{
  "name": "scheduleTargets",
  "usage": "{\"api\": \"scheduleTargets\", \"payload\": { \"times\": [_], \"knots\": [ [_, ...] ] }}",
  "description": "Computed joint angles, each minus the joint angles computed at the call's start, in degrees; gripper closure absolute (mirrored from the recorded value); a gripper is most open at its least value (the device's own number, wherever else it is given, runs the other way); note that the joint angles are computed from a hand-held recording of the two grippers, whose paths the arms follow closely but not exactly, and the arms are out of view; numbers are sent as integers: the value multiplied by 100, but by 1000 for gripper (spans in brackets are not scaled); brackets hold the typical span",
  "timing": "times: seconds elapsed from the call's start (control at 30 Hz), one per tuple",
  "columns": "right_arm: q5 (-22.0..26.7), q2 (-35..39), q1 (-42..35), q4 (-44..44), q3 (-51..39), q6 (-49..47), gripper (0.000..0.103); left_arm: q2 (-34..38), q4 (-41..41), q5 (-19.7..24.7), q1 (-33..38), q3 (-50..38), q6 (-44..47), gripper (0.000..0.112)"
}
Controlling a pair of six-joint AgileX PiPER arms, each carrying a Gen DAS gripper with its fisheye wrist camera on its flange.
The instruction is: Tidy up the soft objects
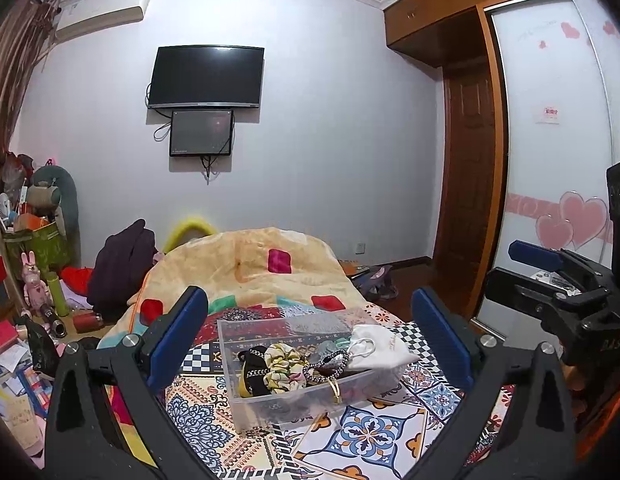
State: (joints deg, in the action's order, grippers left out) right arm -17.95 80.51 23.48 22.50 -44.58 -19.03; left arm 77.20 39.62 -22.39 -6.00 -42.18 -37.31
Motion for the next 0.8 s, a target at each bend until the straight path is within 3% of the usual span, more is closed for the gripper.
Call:
{"api": "scheduleTargets", "payload": {
  "times": [0.8],
  "knots": [
    [92, -83, 125, 562, -36, -439, 1, -28, -58, 65, -27, -4, 87, 9]
  ]
}}
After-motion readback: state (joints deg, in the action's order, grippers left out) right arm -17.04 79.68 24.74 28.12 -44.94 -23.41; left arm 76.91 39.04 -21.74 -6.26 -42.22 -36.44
